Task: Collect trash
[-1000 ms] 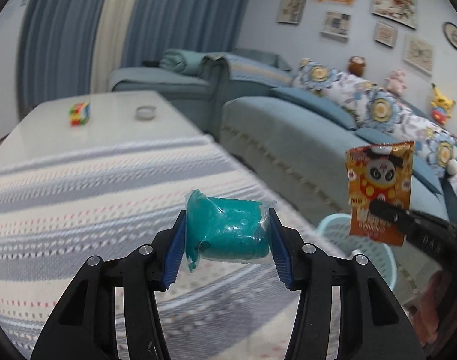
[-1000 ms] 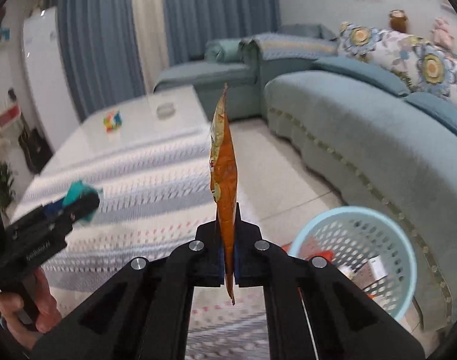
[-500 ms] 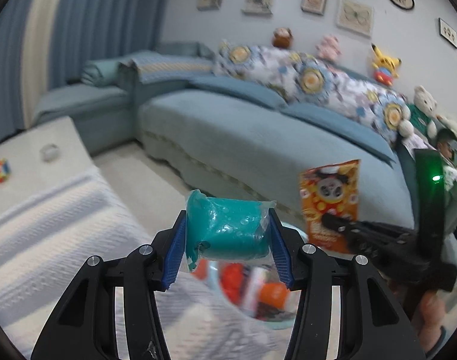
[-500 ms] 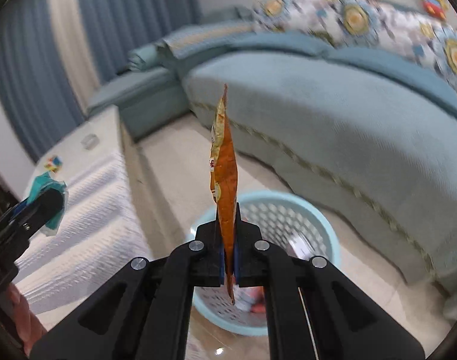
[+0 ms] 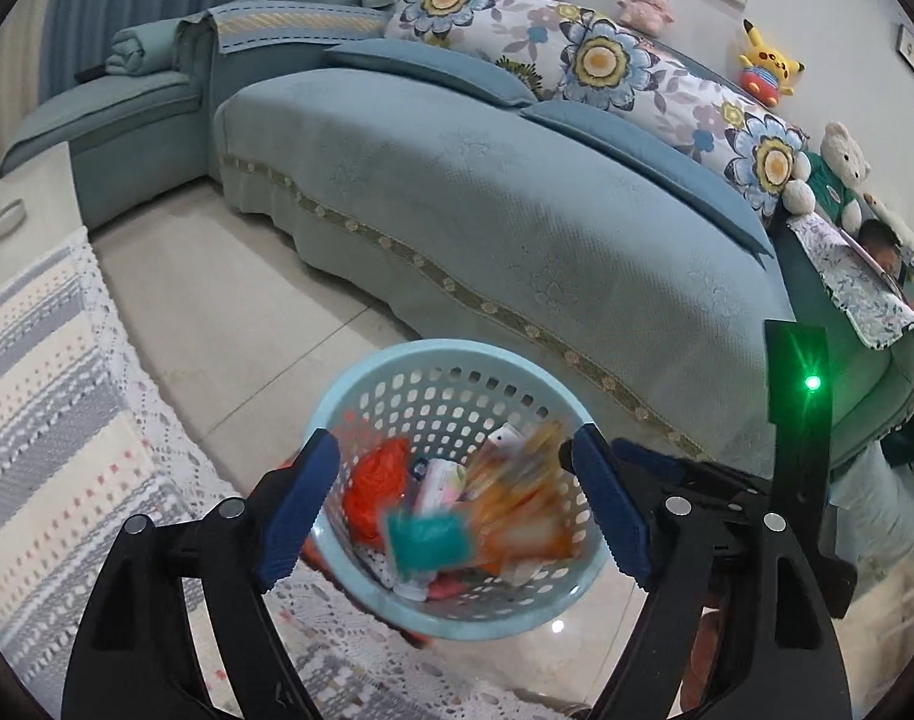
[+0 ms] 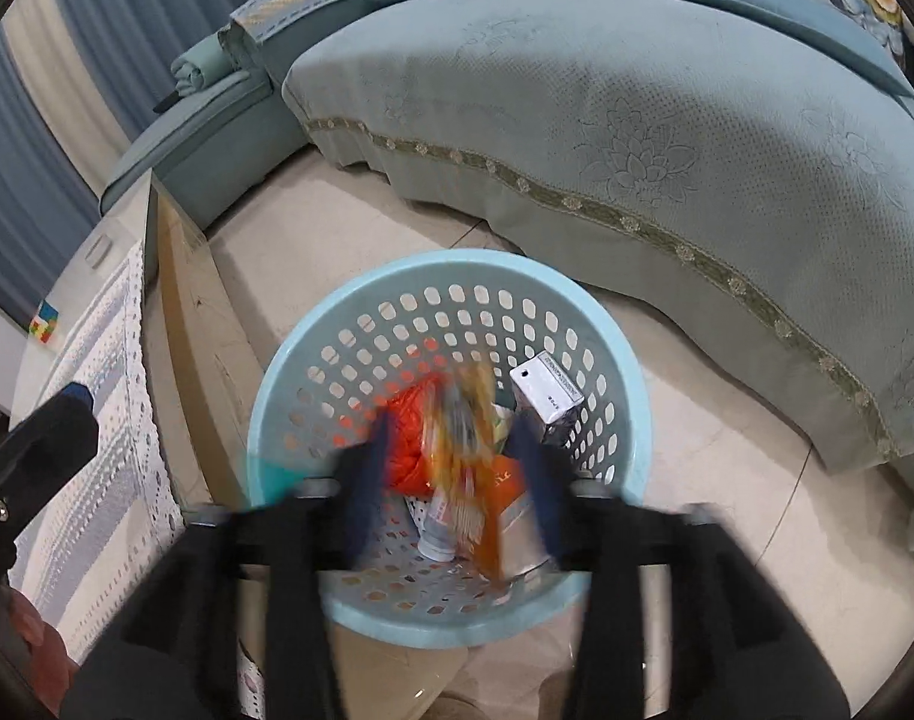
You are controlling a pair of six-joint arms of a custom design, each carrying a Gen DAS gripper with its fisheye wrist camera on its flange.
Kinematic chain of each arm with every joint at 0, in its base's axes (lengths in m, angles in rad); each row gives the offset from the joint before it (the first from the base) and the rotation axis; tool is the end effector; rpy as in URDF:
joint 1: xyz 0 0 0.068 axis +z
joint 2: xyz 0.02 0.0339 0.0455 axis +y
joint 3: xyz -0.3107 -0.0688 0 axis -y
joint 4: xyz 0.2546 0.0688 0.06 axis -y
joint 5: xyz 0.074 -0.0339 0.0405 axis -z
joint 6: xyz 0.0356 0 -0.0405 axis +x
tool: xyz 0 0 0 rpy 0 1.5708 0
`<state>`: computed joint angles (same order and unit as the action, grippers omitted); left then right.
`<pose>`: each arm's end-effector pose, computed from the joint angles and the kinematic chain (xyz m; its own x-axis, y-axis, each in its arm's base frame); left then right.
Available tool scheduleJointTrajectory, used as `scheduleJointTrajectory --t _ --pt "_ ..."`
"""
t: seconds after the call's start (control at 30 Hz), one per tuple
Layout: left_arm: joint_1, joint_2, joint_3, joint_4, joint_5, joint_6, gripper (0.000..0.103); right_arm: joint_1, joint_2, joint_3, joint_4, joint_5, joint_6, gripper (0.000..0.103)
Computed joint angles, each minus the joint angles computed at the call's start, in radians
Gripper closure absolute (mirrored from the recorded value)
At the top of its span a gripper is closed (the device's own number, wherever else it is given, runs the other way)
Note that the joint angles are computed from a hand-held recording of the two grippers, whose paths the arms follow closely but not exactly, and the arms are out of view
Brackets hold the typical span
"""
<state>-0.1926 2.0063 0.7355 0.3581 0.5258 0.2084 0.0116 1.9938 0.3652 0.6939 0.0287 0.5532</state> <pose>0.3379 -0.0841 0.0868 -0.6631 0.3116 -0.6805 0.6174 0.7417 -0.2620 0.2578 0.0020 0.0510 -0.6815 0.5173 -0.5176 0.4273 0.8555 0.2925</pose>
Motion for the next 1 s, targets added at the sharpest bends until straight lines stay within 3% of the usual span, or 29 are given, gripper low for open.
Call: scheduleJointTrajectory --t 0.2,0.4,0.53,0.63,0.7,0.8,0.9,1.0 --pt "0.086 -0.119 -0.043 -0.07 0.059 0.018 0.025 0.013 -0.147 -0.049 -0.06 0.005 0.019 0.051" --pt "0.215 -0.407 -0.149 -0.162 0.161 0.037 0.025 0.156 -0.609 -0.039 -0.43 0.143 0.047 0.051" --pt "0.32 -0.643 -0.197 -0.25 0.198 0.035 0.025 0.358 -0.897 0.033 -0.715 0.357 0.124 0.04" --pt "0.403 -0.806 -0.25 -0.268 0.189 0.029 0.025 0.554 -1.007 0.059 -0.822 0.584 0.205 0.031" --pt "0.481 -0.897 -0.298 -0.25 0.204 0.022 0.023 0.679 -1.011 0.069 -0.861 0.734 0.269 0.022" --pt "0.596 -0.983 -0.379 -0.206 0.229 0.026 0.019 0.868 -0.922 0.105 -0.995 0.951 0.464 0.019" --pt "0.676 -1.015 -0.451 -0.136 0.262 0.028 0.017 1.007 -0.798 0.123 -1.135 1.07 0.696 0.017" --pt "0.708 -0.985 -0.529 0.001 0.249 0.035 0.017 1.083 -0.711 0.097 -1.135 1.119 0.845 0.016"
